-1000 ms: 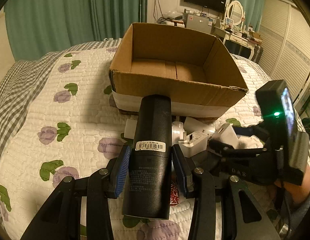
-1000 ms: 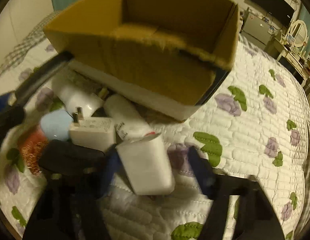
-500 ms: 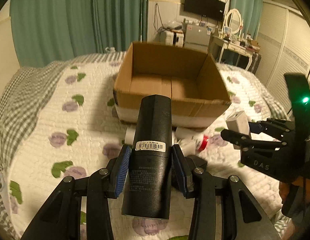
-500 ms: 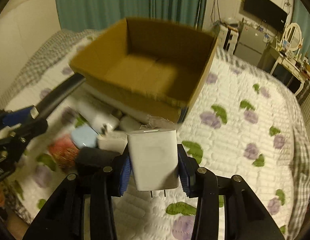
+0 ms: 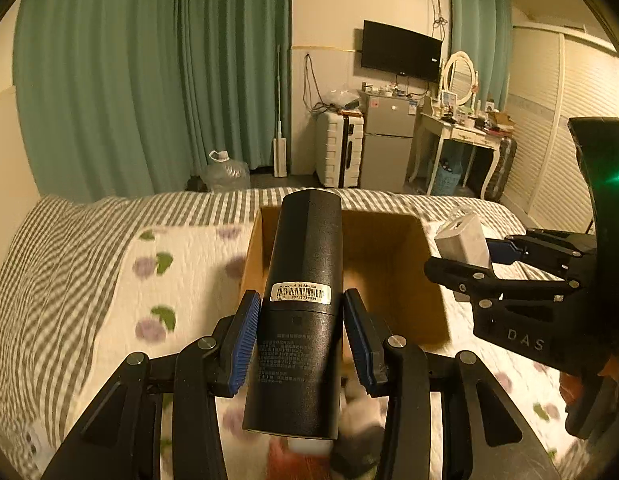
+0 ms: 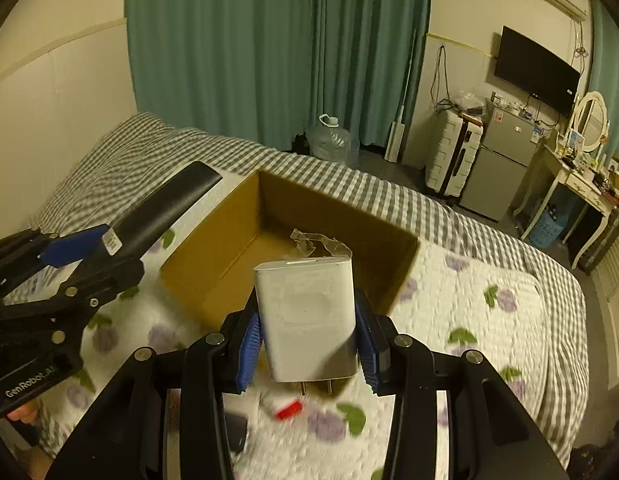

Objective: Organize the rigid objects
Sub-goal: 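Carry both items into the box and open both tools to release them, then grasp the black UGREEN charger with the right tool while the left tool grasps the pink card case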

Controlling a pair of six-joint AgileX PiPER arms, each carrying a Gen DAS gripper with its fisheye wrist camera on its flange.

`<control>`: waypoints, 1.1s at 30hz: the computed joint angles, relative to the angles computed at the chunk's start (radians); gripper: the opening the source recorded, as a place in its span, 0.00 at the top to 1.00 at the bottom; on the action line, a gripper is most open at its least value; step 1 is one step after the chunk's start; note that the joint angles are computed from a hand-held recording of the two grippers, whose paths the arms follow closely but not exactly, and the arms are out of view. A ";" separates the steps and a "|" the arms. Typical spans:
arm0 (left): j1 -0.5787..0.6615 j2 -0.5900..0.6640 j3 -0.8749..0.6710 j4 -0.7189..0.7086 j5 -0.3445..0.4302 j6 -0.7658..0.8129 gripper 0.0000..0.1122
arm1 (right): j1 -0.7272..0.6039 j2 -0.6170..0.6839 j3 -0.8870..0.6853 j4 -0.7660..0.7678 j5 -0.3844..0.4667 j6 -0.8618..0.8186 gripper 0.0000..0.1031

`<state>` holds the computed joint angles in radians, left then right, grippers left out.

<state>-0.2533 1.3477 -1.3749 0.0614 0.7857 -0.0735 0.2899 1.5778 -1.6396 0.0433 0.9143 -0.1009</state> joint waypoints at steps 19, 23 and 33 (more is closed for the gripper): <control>-0.019 0.388 -0.125 0.043 -0.121 0.031 0.62 | -0.095 0.387 -0.208 0.109 -0.106 -0.084 0.60; -0.032 0.348 -0.101 0.068 -0.126 -0.006 0.54 | -0.090 0.356 -0.188 0.089 -0.107 -0.062 0.49; -0.024 0.088 -0.044 0.126 0.007 -0.041 0.40 | -0.066 0.095 -0.101 -0.091 -0.068 0.126 0.07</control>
<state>-0.2778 1.4356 -1.4192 0.1870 0.7928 -0.1145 0.2240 1.6723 -1.7409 -0.0472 0.8468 0.0250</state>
